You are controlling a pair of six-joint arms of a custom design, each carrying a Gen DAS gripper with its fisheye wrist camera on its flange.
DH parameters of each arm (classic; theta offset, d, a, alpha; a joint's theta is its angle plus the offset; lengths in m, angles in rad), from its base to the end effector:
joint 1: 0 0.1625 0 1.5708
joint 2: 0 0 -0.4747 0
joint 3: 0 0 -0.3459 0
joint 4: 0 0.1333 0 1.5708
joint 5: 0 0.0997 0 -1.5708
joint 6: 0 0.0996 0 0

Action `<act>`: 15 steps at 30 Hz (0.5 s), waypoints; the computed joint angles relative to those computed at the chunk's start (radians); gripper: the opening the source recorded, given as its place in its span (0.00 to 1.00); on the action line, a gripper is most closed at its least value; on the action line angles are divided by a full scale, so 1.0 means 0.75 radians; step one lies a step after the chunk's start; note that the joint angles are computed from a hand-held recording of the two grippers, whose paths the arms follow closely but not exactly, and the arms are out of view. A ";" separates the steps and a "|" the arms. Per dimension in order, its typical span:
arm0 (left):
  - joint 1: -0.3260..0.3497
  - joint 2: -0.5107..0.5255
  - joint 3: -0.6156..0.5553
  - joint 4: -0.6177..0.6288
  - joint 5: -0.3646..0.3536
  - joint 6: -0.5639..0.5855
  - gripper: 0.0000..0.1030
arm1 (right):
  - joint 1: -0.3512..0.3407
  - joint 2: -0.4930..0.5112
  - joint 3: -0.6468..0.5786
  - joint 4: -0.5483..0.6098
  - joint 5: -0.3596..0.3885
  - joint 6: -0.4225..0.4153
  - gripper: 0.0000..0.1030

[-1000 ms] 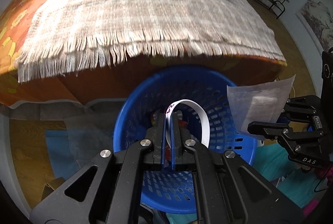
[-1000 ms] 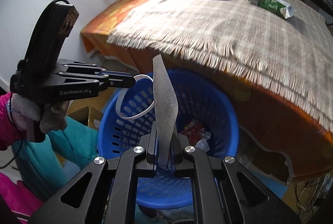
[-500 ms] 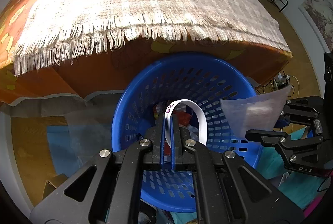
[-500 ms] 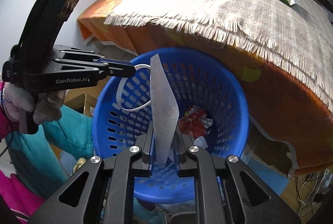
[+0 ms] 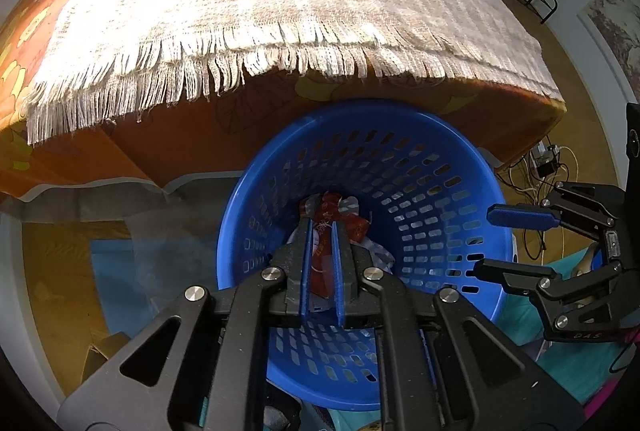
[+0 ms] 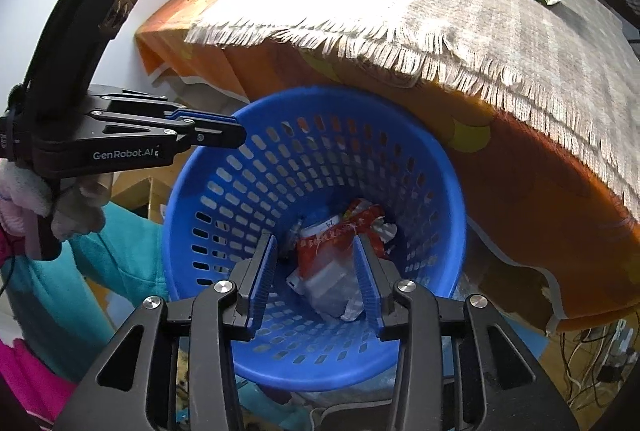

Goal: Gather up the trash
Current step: 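Carry both items over the blue basket and open both tools to drop them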

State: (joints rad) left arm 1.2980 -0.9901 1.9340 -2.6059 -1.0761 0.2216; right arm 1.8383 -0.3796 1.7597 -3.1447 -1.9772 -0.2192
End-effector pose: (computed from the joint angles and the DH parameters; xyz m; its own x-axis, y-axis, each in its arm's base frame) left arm 0.0202 -0.5982 0.2010 -0.7792 0.4015 -0.4812 0.4506 0.8926 0.0151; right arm 0.2550 -0.5750 -0.0718 -0.8279 -0.3711 0.4205 -0.4502 0.8869 -0.1036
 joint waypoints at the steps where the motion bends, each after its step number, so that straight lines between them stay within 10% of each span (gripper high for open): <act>1: 0.002 0.001 -0.003 0.001 0.002 -0.001 0.20 | 0.001 0.003 -0.003 -0.003 -0.007 0.003 0.44; 3: 0.004 0.000 -0.003 -0.017 -0.003 0.002 0.47 | 0.003 0.005 -0.005 -0.016 -0.020 0.005 0.51; 15: 0.002 0.005 -0.040 -0.026 -0.004 -0.015 0.57 | 0.010 0.007 -0.019 -0.023 -0.129 0.047 0.61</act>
State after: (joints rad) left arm 1.2998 -0.9861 1.9041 -2.6251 -1.0790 0.2104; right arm 1.8459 -0.3743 1.7454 -3.1623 -2.0742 -0.1842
